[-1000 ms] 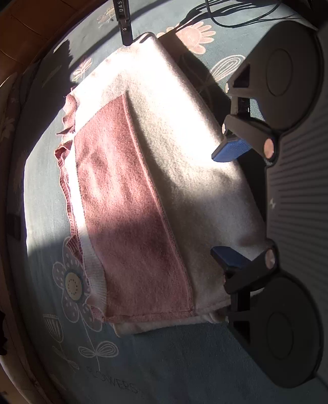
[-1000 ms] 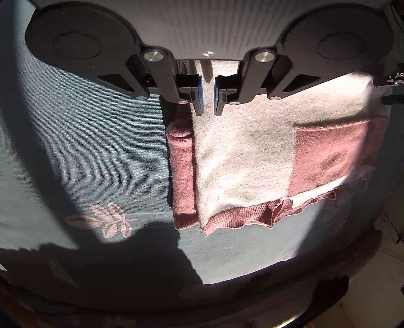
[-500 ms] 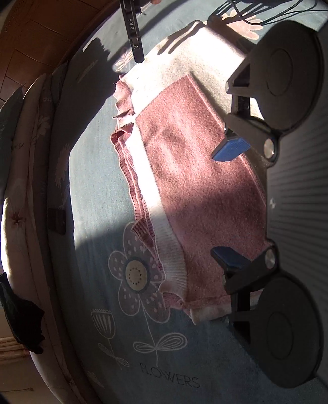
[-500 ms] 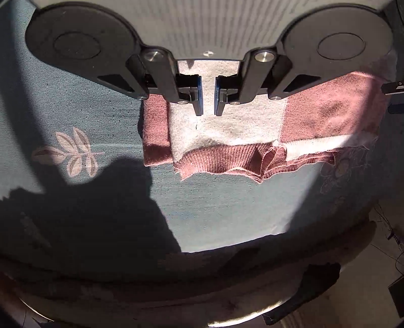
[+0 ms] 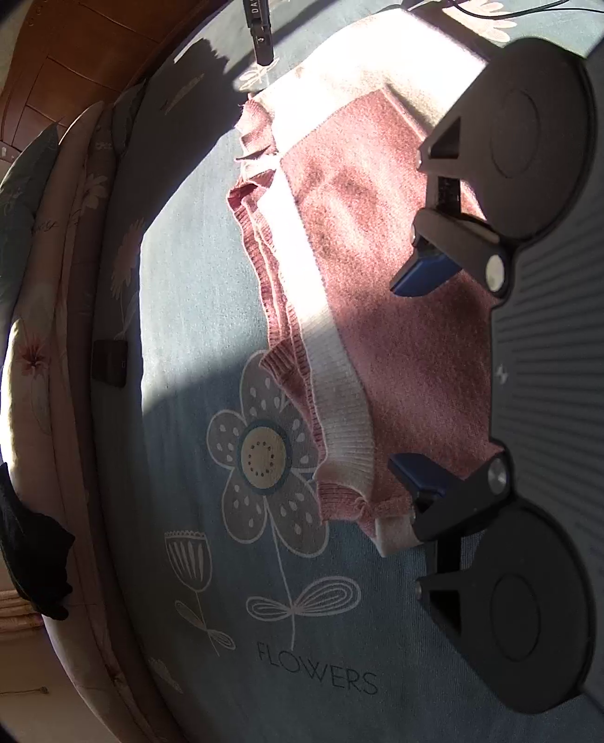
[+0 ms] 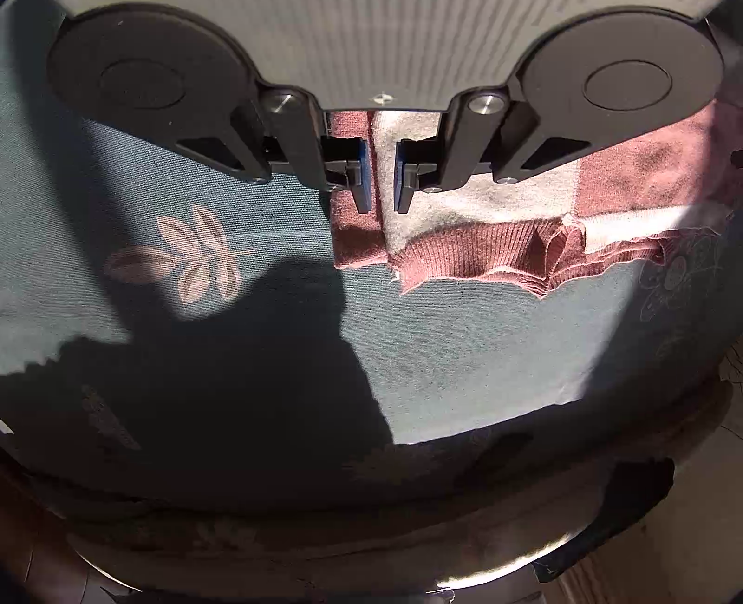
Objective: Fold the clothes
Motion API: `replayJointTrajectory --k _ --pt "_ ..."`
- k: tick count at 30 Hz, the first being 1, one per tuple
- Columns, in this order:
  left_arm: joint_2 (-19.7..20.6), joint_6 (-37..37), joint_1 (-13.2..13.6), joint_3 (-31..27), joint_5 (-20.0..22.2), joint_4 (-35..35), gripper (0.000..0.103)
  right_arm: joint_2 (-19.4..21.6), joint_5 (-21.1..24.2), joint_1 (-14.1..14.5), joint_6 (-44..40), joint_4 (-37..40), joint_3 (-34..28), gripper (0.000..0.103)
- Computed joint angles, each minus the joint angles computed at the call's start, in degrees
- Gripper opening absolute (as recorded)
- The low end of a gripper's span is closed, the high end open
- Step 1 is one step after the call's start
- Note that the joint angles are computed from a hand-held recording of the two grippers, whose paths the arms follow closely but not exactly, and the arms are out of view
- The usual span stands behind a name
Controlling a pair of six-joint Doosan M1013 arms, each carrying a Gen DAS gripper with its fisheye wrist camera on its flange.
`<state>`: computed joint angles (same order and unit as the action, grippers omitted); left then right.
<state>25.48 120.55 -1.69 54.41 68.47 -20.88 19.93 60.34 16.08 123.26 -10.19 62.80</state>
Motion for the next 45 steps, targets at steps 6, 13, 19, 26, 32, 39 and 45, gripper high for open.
replayJointTrajectory --k 6,13,19,26,32,39,45 --pt "2.7 -0.88 -1.64 -2.28 -2.75 1.02 0.075 5.22 -0.85 0.31 -5.28 -1.21 -5.5 0.013" --pt "5.24 -7.58 -1.15 -4.4 -0.86 4.61 0.076 8.32 3.18 -0.38 -3.19 -2.9 -8.06 0.013" --pt "5.2 -7.93 -1.81 -5.47 -2.56 6.58 0.076 7.94 3.15 0.08 -4.44 -0.66 -9.89 0.017" --pt "3.36 -0.45 -2.93 -3.11 -4.89 3.84 0.076 12.34 4.31 3.78 -16.37 0.56 -15.4 0.017" --pt "2.57 1.86 -3.18 -2.25 -4.99 3.64 0.076 13.64 4.87 3.77 -13.12 -0.48 -17.19 0.022" --pt "2.77 1.52 -2.5 -3.09 -2.69 3.16 0.076 8.9 5.11 3.08 -4.34 -1.54 -12.48 0.042" --pt "5.19 -1.43 -1.62 -5.6 2.5 -0.52 0.076 7.2 3.33 4.65 -3.64 -0.09 -10.35 0.057"
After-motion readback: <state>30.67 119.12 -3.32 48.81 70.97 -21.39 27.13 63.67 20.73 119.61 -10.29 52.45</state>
